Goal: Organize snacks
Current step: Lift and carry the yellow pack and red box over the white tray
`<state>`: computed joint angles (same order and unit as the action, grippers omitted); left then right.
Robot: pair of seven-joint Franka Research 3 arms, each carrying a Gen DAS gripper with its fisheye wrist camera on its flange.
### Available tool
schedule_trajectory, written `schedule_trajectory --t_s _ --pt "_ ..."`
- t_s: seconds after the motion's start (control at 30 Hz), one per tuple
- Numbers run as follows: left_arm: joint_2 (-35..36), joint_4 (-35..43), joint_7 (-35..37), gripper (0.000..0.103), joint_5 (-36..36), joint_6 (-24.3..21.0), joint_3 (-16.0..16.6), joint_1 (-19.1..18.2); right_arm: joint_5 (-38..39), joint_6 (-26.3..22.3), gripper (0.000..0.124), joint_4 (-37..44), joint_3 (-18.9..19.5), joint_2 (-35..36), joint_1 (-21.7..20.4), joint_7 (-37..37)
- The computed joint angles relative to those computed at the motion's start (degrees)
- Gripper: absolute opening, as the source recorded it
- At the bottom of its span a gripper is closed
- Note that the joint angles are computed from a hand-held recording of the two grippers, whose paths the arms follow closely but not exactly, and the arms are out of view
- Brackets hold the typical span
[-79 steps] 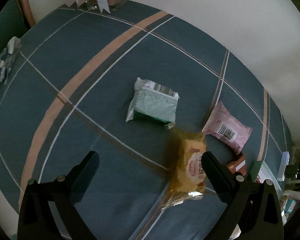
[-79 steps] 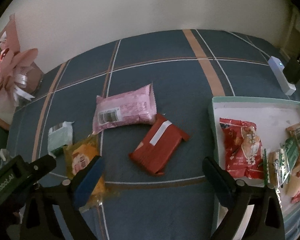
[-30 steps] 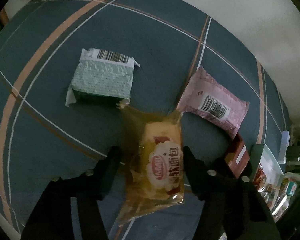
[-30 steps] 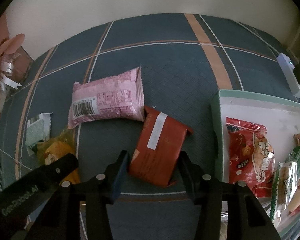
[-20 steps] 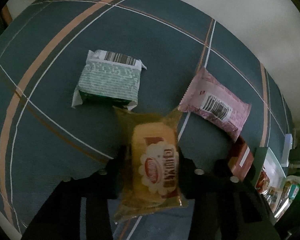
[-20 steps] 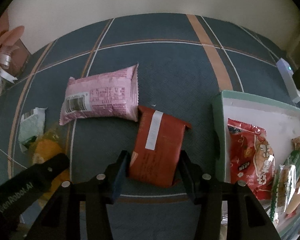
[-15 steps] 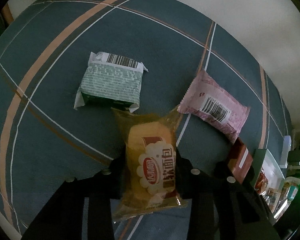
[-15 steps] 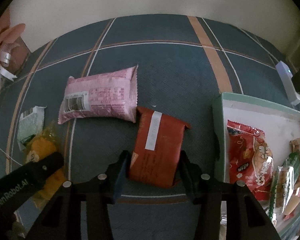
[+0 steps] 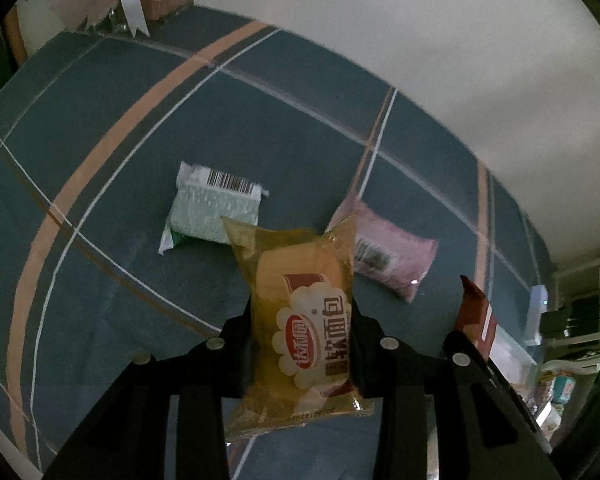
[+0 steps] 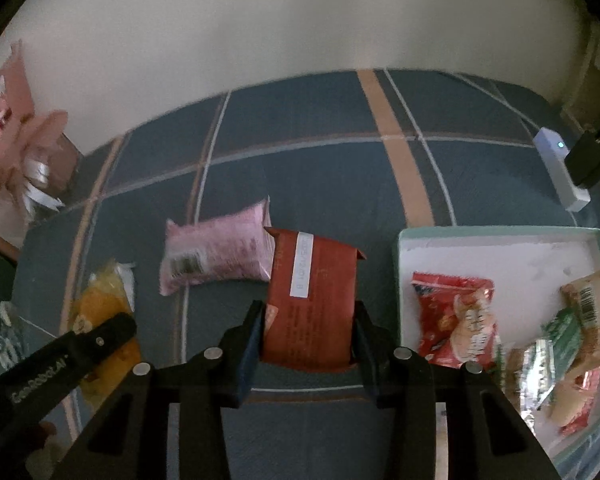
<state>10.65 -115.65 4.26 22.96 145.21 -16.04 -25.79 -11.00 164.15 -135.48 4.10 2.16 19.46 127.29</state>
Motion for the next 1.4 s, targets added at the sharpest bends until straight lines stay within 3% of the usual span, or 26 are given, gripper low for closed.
schedule_trajectory --t_s 0.1,0.3,0.67,1.1,1.4 --pt "-1.2 1.47 -0.51 0.038 1.23 -1.16 -0.09 -0.5 -1.17 -1.08 0.044 -0.43 -0.07 -2.1 -0.49 1.35" --pt "-0.84 3.15 0.03 0.038 2.63 0.99 -0.39 -0.8 0.19 -5.27 0.044 -1.27 0.47 -6.03 -3.25 1.16" --pt "6.76 13.78 6.58 0.038 2.09 1.18 -1.31 -4.85 -1.22 -10.46 0.044 -5.04 1.51 -14.4 -10.54 3.11" --pt "20.11 32.66 20.09 0.038 -0.59 -6.73 -1.45 -13.02 1.29 -13.24 0.045 -9.21 1.56 -21.23 -17.22 2.05" --pt "26.95 40.48 22.64 0.038 -1.54 -11.69 1.09 -16.19 3.72 -13.56 0.045 -10.01 0.33 -20.49 -19.13 -0.52"
